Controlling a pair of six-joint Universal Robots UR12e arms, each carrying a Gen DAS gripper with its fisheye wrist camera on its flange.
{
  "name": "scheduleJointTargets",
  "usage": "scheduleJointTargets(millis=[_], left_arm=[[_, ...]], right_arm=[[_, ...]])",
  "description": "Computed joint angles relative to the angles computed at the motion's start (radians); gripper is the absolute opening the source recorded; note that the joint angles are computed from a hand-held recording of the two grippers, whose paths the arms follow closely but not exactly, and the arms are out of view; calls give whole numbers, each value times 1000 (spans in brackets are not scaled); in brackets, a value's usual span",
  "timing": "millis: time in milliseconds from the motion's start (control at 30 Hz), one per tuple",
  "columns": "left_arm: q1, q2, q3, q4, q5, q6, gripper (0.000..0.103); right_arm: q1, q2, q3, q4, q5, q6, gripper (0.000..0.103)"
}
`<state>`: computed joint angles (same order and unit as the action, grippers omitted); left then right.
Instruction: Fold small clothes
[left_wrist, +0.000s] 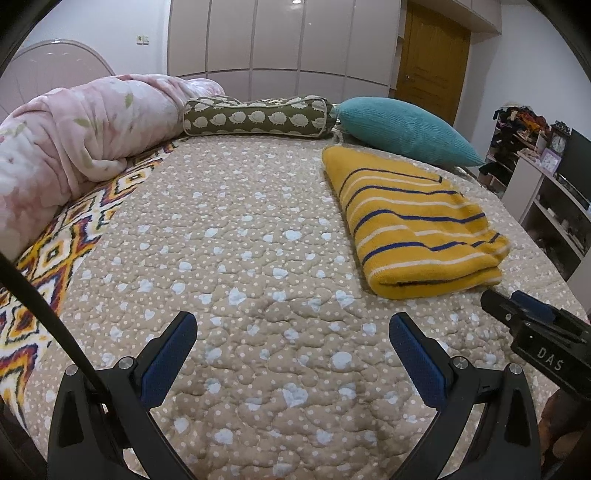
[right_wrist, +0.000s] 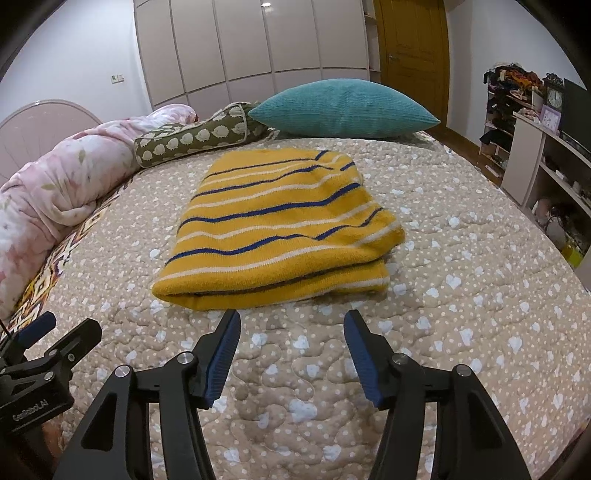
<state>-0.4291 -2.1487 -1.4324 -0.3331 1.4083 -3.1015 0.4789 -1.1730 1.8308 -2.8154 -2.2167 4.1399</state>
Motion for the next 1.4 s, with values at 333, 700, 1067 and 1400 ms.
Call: scheduleJointTargets(millis=[333,700,1067,1400], left_arm=[[-1,-3,6,-29,-11,12,103],[-1,-8,12,-40,-16,3,103],[-4,-15,19,-61,-6,19,103],[-8,-26,38,-98,6,18,103]], right_arm=[[2,4,-2,7,-4,1,64],[4,4,2,10,-12,10,66],[12,7,-6,40,-36,9,68],[8,7,1,31,-34,10,69]])
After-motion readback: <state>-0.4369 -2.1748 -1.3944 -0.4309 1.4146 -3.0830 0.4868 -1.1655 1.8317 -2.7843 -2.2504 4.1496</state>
